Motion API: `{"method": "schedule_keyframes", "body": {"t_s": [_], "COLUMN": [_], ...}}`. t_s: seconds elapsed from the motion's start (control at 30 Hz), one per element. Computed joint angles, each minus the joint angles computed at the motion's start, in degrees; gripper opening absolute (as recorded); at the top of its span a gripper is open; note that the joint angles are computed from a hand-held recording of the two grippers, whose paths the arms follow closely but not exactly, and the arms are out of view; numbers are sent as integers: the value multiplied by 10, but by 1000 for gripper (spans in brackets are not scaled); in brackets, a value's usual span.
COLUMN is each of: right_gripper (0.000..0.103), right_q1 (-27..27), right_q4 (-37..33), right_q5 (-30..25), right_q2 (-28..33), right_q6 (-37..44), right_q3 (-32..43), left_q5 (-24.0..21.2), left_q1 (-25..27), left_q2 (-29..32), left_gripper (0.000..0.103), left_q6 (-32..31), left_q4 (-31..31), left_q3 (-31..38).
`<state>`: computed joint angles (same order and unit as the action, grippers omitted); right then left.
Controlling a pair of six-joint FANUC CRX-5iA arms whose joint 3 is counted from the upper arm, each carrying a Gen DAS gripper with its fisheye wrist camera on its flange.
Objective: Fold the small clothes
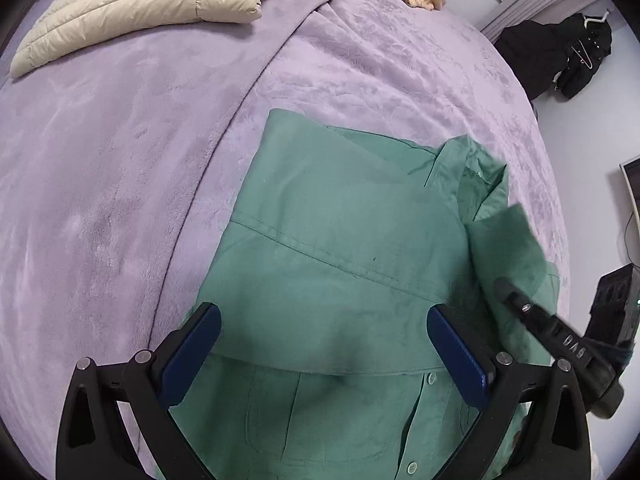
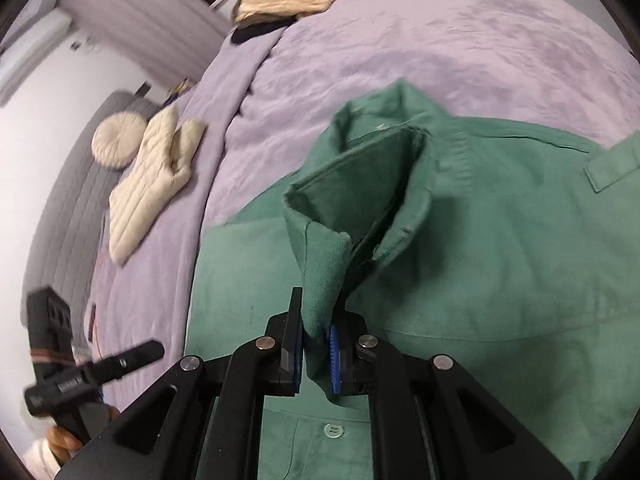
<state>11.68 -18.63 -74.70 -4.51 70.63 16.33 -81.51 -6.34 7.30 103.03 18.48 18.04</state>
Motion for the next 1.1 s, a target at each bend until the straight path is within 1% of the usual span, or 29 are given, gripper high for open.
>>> {"method": "schedule_keyframes", "body": {"t_s": [0.07,0.1,0.13,0.17,0.2,0.23,0.27,0.3,0.4,0.5,0.57,0.6,0.63,0.7,0.73,0.77,0.8,0.83,0.87,0.93,0.97,1.03,1.1], "right_gripper": [13,17,19,23,30,36,49,53,53,54,54,54,54,54,54,53,33,11,2,1,1,1,2], "right_q1": [26,33,38,41,36,22,10,-1,-47,-103,-154,-176,-199,-243,-263,-286,-306,-315,-309,-307,-317,-344,-348], "right_q4": [3,4,3,7,-4,-31,-51,-66,-86,-89,-91,-90,-86,-82,-86,-101,-115,-113,-96,-66,-65,-79,-88], "right_q5": [-6,-13,-31,-43,-54,-57,-62,-68,-93,-110,-115,-111,-103,-102,-100,-95,-92,-85,-78,-65,-75,-116,-131], "right_q2": [11,19,31,38,41,37,30,22,-17,-60,-87,-99,-112,-122,-123,-122,-121,-120,-121,-125,-121,-103,-103], "right_q6": [4,2,-5,-16,-22,-20,-18,-16,-19,-57,-95,-109,-126,-142,-150,-154,-153,-145,-143,-136,-129,-122,-105], "right_q3": [-8,-9,-3,0,4,5,6,7,-10,-44,-69,-81,-95,-105,-109,-112,-113,-110,-107,-108,-105,-95,-85], "left_q5": [8,12,13,14,17,19,21,21,12,4,-2,-5,-13,-39,-39,-25,-16,-8,2,16,16,-5,-15], "left_q1": [7,9,9,6,3,-1,-7,-13,-36,-59,-72,-76,-82,-89,-86,-80,-78,-77,-76,-72,-73,-72,-70], "left_q2": [6,10,16,22,28,36,44,48,76,99,111,116,123,139,139,132,125,117,105,87,86,94,98], "left_gripper": [103,103,103,103,103,103,103,103,103,103,103,96,86,25,16,13,13,13,13,13,13,13,13], "left_q6": [-9,-11,-9,-8,-9,-11,-12,-14,-26,-30,-32,-32,-28,-22,-26,-32,-35,-45,-58,-76,-77,-71,-63], "left_q4": [25,37,45,52,60,68,75,81,87,75,57,52,41,23,37,61,68,70,75,80,72,55,51], "left_q3": [-13,-21,-23,-24,-26,-26,-25,-24,-6,18,39,48,62,93,89,71,66,63,57,45,47,48,36]}}
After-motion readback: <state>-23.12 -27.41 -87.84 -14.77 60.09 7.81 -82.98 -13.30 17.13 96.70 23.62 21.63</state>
